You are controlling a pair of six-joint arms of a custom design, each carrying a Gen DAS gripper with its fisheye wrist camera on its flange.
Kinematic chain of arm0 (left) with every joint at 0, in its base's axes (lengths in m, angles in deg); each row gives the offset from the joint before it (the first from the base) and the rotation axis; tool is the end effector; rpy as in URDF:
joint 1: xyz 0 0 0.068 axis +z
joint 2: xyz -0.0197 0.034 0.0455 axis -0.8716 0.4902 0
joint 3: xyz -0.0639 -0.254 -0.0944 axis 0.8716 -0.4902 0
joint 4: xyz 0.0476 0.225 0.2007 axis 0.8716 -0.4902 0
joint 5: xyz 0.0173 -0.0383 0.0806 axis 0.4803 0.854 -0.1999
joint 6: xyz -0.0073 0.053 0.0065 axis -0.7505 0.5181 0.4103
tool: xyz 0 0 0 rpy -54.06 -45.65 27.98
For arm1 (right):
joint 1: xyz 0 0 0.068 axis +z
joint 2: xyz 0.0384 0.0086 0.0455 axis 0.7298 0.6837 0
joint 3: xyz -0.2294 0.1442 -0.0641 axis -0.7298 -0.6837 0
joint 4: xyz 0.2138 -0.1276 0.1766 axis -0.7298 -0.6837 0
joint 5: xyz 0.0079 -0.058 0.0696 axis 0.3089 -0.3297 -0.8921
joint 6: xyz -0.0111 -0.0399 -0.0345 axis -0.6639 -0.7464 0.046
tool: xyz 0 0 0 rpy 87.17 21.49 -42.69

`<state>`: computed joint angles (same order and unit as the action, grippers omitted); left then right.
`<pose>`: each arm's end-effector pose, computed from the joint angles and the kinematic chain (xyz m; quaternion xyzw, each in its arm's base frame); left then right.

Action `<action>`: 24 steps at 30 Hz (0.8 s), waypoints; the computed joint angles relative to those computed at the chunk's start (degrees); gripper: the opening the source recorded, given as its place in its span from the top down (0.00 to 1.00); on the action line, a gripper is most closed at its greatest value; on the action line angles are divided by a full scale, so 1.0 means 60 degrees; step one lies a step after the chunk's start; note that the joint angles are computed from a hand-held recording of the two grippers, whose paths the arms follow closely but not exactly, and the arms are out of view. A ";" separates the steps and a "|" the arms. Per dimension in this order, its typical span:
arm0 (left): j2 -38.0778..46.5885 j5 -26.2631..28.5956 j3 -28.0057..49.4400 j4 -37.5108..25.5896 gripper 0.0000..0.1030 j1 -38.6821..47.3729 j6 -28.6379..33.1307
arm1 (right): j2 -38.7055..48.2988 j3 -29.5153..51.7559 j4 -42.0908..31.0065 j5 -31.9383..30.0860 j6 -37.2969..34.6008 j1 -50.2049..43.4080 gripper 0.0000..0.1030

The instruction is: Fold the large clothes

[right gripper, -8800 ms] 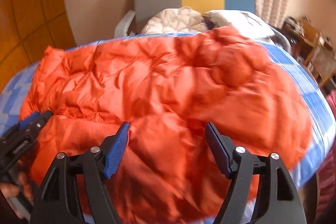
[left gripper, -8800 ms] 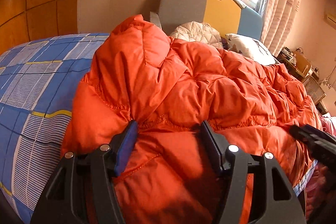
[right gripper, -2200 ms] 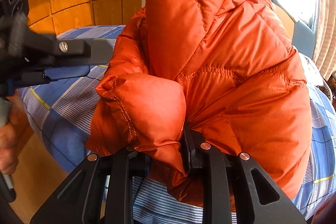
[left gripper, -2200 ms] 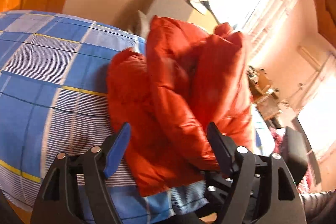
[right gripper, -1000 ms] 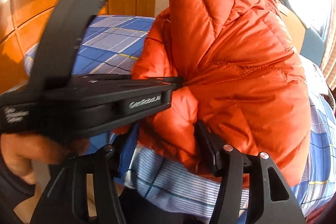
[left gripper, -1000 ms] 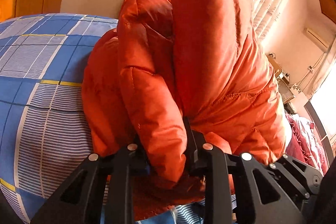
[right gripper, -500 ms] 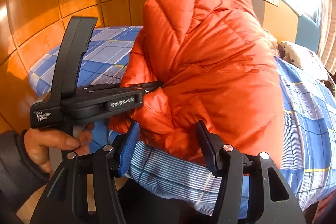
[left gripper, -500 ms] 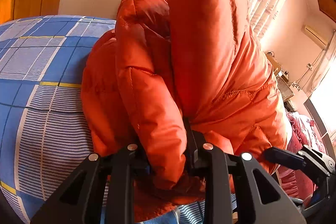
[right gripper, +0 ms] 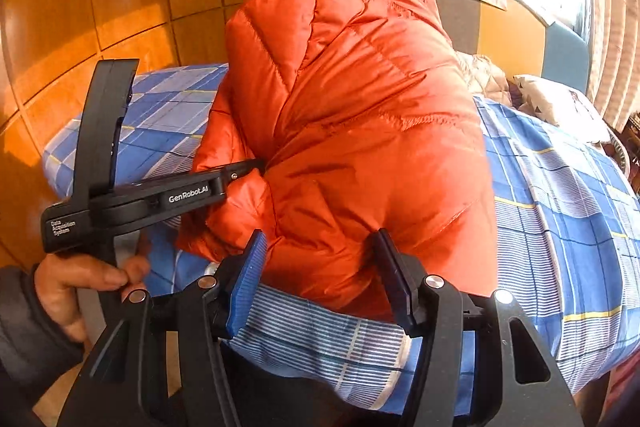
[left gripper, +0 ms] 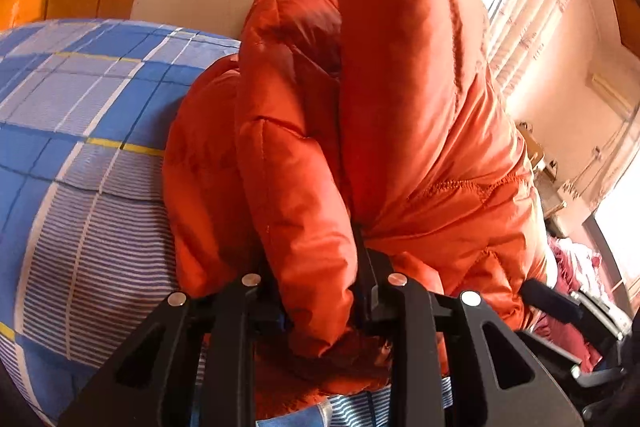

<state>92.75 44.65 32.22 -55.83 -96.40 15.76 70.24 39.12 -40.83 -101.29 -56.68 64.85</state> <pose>0.2550 -0.1682 0.2123 -0.1764 0.8697 -0.1709 0.4282 0.2283 0.0851 0.2895 -0.3134 0.8603 0.1476 0.3739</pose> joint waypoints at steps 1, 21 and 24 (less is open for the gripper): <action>-0.0022 0.0041 -0.0097 0.0130 0.76 0.0037 -0.0084 | 0.0056 -0.0024 0.0027 0.0040 0.0079 0.0100 0.46; -0.1393 -0.3554 0.0112 -0.3959 0.16 -0.2265 -0.4763 | 0.0612 0.0060 0.0113 0.0470 -0.0203 0.0469 0.40; -0.1718 -0.4414 0.0323 -0.6908 0.15 -0.2940 -0.7490 | 0.0545 0.0056 0.0113 0.0361 -0.0273 0.0415 0.35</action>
